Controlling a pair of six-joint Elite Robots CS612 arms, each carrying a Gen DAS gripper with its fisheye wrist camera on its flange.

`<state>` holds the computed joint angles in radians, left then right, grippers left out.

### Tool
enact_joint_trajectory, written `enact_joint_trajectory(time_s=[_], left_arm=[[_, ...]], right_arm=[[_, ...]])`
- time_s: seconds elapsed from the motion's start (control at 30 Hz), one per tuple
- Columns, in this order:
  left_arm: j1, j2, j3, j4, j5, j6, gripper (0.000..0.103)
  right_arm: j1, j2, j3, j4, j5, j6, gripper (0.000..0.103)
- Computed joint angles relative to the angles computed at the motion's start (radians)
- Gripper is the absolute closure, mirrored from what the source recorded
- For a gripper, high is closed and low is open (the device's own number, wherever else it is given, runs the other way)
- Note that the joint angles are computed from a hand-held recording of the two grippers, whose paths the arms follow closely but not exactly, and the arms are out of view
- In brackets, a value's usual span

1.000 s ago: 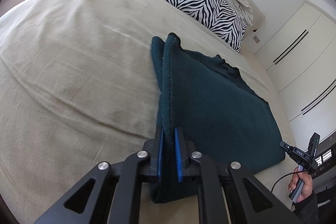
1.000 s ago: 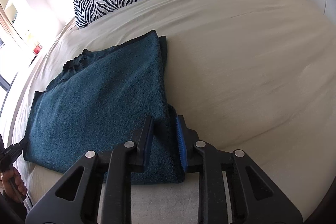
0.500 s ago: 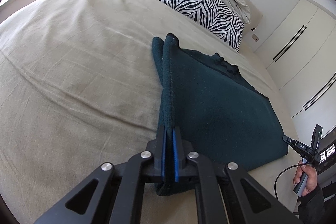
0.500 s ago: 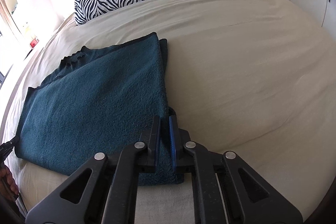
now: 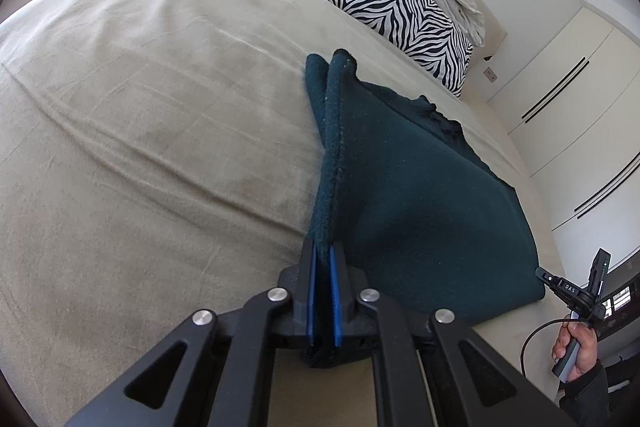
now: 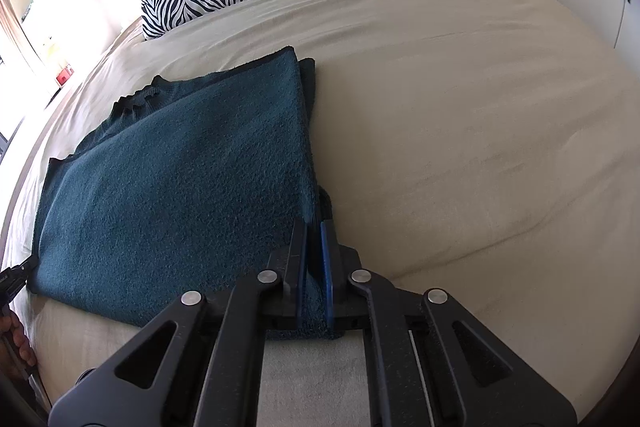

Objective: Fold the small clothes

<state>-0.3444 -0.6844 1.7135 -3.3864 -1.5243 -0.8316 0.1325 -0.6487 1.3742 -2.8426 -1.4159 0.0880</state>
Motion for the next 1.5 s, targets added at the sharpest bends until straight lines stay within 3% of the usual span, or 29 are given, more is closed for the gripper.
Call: enact_joint_trajectory(time_s=[0.33, 0.43, 0.53, 0.57, 0.63, 0.7, 0.77, 0.8, 0.87, 1.0, 1.2, 1.27, 1.33, 1.37, 1.43, 1.5], left_arm=[[0.005, 0.002, -0.002, 0.004, -0.009, -0.005, 0.094], [0.006, 0.002, -0.002, 0.008, -0.007, -0.010, 0.090], [0.008, -0.003, 0.004, 0.008, -0.013, -0.027, 0.084], [0.006, -0.009, 0.011, 0.005, -0.005, -0.030, 0.082], [-0.004, -0.029, 0.025, 0.021, 0.039, -0.021, 0.079], [-0.016, -0.050, 0.032, 0.028, 0.095, 0.007, 0.078], [-0.028, -0.063, 0.018, 0.057, 0.151, 0.060, 0.068], [-0.031, -0.063, 0.000, 0.069, 0.168, 0.088, 0.065], [-0.034, -0.052, -0.050, 0.095, 0.183, 0.140, 0.056], [-0.037, 0.004, -0.193, 0.209, 0.211, 0.242, 0.047], [-0.020, 0.103, -0.384, 0.420, 0.215, 0.269, 0.047], [-0.016, 0.125, -0.417, 0.479, 0.228, 0.270, 0.047], [-0.020, 0.133, -0.418, 0.465, 0.252, 0.298, 0.046], [-0.022, 0.133, -0.418, 0.465, 0.259, 0.308, 0.046], [-0.021, 0.134, -0.411, 0.446, 0.254, 0.311, 0.046], [-0.018, 0.134, -0.405, 0.425, 0.244, 0.308, 0.046]], right_arm=[[-0.011, -0.004, 0.020, -0.009, 0.023, 0.034, 0.098], [-0.012, -0.001, 0.016, -0.008, 0.026, 0.031, 0.098], [-0.025, 0.002, 0.020, -0.019, 0.076, 0.066, 0.096], [-0.029, -0.001, 0.024, -0.024, 0.085, 0.082, 0.093], [-0.031, -0.012, 0.038, -0.046, 0.062, 0.113, 0.078], [-0.032, -0.028, 0.060, -0.112, 0.034, 0.146, 0.074], [-0.034, -0.037, 0.066, -0.175, 0.039, 0.181, 0.054], [-0.034, -0.037, 0.061, -0.202, 0.058, 0.199, 0.041], [-0.032, -0.025, 0.028, -0.219, 0.153, 0.203, 0.039], [-0.011, 0.048, -0.115, -0.114, 0.397, 0.223, 0.040], [0.047, 0.238, -0.431, 0.093, 0.639, 0.317, 0.041], [0.065, 0.294, -0.520, 0.151, 0.665, 0.370, 0.041], [0.074, 0.339, -0.585, 0.186, 0.677, 0.398, 0.043], [0.075, 0.353, -0.604, 0.187, 0.651, 0.411, 0.045], [0.068, 0.382, -0.630, 0.141, 0.643, 0.471, 0.068], [0.044, 0.412, -0.648, 0.061, 0.694, 0.577, 0.076]])
